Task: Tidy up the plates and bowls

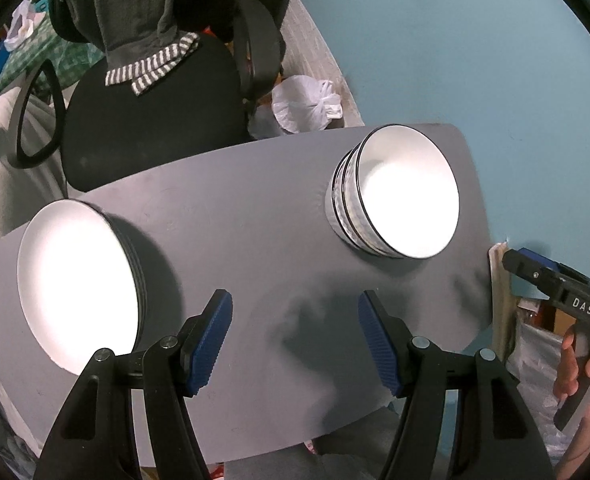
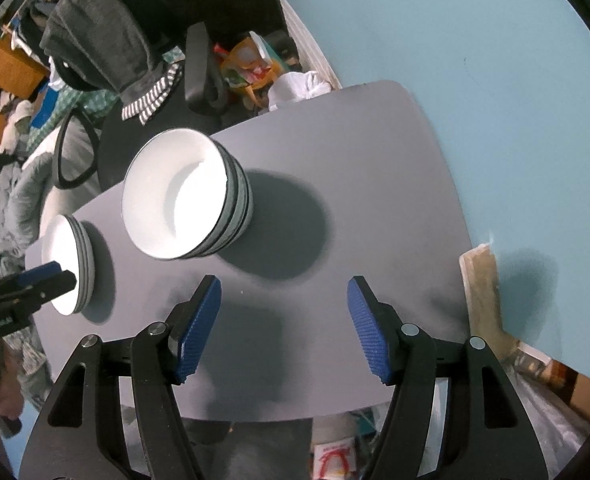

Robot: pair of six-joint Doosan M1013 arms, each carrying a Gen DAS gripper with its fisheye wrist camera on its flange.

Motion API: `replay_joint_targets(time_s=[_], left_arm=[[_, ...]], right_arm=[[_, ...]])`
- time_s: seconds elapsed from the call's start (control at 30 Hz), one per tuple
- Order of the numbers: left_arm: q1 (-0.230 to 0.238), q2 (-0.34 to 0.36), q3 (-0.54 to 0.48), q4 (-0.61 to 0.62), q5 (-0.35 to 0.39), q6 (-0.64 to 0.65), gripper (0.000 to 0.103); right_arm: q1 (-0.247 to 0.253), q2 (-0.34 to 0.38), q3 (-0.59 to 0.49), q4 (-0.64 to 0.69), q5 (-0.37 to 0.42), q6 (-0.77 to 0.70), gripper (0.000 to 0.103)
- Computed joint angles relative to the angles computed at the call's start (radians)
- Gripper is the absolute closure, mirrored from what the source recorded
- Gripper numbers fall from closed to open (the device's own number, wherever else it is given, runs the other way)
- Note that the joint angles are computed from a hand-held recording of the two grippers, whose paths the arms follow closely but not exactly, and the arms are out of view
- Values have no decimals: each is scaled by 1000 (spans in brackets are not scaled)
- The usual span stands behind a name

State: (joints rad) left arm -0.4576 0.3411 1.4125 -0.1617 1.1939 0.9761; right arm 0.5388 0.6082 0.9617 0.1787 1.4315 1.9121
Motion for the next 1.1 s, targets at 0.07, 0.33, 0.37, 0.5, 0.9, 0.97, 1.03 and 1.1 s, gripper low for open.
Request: replay_joint_targets(time_s=[0.07,0.33,0.37,0.5,0.9,0.97,1.03,1.1], left_arm=[[1,8,-4,-6,-8,5,36],[22,34,-7,-51,-68,-16,36],[24,39,-11,-59,-74,-19,36],[32,59,-24,-84,-83,-32,36],[54,115,-24,-145,-112,-93,36],[55,122,-25,-151,-112,-102,36],[54,127,-27,-159,-117,-107,36],[53,135,-32,-162,-115,-110,36]], right_arm=[[-4,4,3,13,-8,-4,38],[-19,54,-43,74,-3,-63,38],[-20,62,-52,80,0,-69,38],[-24,97,-91,116,16,-106,38],[-35,182,-173,203,61,-179,38],[-35,193,-184,218,67,-190,38],[-35,200,-192,218,74,-204,38],[-36,205,-196,232,79,-213,38]])
